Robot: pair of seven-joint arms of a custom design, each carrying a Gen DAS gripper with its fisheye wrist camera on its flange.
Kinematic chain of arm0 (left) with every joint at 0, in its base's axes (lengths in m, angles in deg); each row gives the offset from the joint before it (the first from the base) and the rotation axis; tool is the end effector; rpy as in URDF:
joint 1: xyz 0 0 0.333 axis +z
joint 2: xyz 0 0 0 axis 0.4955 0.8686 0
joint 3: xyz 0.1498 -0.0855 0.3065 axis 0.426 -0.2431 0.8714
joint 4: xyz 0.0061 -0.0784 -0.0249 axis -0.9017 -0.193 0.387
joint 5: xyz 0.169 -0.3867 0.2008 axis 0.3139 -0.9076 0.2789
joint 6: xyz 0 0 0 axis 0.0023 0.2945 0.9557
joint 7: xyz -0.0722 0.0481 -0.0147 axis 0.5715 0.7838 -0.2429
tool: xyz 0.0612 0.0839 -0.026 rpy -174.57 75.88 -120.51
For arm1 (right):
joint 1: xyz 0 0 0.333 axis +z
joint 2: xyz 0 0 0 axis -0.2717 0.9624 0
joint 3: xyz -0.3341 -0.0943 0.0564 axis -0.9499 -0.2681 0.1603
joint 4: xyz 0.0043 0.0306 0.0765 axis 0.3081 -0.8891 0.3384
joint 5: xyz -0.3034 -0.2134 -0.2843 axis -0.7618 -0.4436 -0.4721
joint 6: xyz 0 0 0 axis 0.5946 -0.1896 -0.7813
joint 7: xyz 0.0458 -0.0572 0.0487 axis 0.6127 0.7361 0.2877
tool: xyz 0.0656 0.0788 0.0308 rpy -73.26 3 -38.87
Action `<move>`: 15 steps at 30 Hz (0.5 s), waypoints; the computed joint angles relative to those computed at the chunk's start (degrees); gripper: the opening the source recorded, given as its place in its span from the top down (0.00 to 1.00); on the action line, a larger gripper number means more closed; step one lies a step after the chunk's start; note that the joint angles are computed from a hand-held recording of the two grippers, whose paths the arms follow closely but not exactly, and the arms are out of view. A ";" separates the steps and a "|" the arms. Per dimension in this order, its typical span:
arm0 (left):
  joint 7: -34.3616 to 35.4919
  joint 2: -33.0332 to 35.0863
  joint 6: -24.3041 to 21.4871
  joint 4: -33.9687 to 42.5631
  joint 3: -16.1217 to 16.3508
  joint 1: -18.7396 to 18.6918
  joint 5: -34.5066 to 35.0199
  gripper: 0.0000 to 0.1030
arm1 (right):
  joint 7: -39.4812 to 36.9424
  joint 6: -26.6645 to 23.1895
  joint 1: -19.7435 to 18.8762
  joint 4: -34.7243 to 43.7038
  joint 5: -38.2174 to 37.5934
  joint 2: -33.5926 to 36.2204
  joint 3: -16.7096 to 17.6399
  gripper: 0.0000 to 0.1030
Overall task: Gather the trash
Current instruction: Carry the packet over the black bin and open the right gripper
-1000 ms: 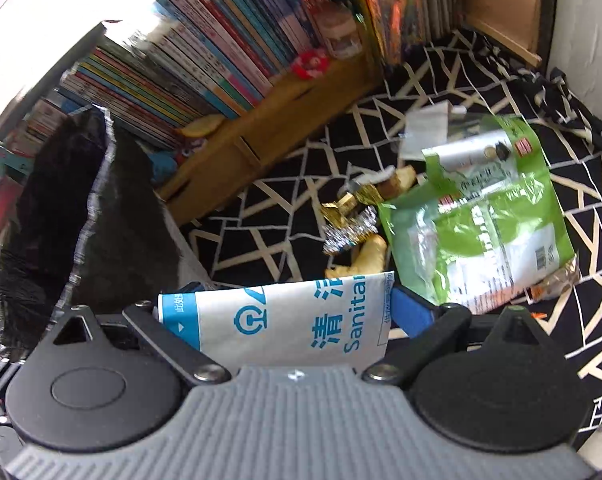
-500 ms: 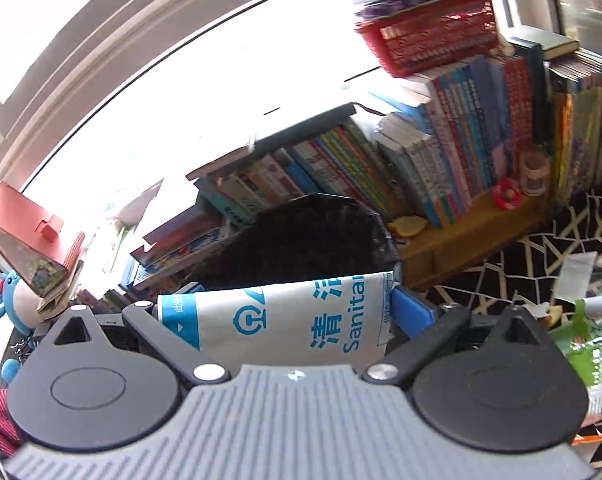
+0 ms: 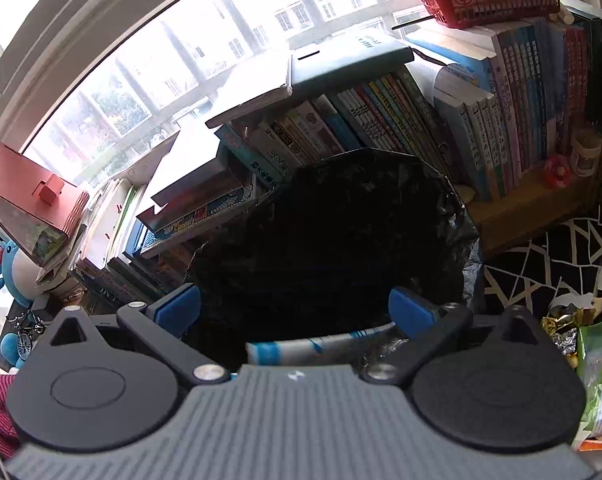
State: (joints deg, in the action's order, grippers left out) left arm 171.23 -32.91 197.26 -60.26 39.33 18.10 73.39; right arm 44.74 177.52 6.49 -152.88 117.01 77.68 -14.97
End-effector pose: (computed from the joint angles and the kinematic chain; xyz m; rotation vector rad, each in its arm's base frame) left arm 0.5947 -0.2727 0.5686 -1.4523 2.2922 -0.6718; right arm 0.5950 0.2871 0.5935 -1.7395 1.4514 -0.1238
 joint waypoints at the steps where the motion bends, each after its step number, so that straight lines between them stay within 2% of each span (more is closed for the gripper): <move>1: -0.02 0.02 -0.04 0.05 0.00 -0.01 0.04 0.27 | 0.39 -0.09 -0.07 0.08 -0.35 0.11 0.00 0.00; 8: 0.06 0.08 -0.09 0.16 0.04 -0.02 0.07 0.27 | 0.85 0.15 -0.21 -0.67 -0.96 -0.34 0.06 0.00; 15: 0.05 0.10 -0.19 0.20 0.03 -0.03 0.04 0.26 | 6.26 2.20 -0.74 -4.25 -6.22 -3.11 -0.73 0.00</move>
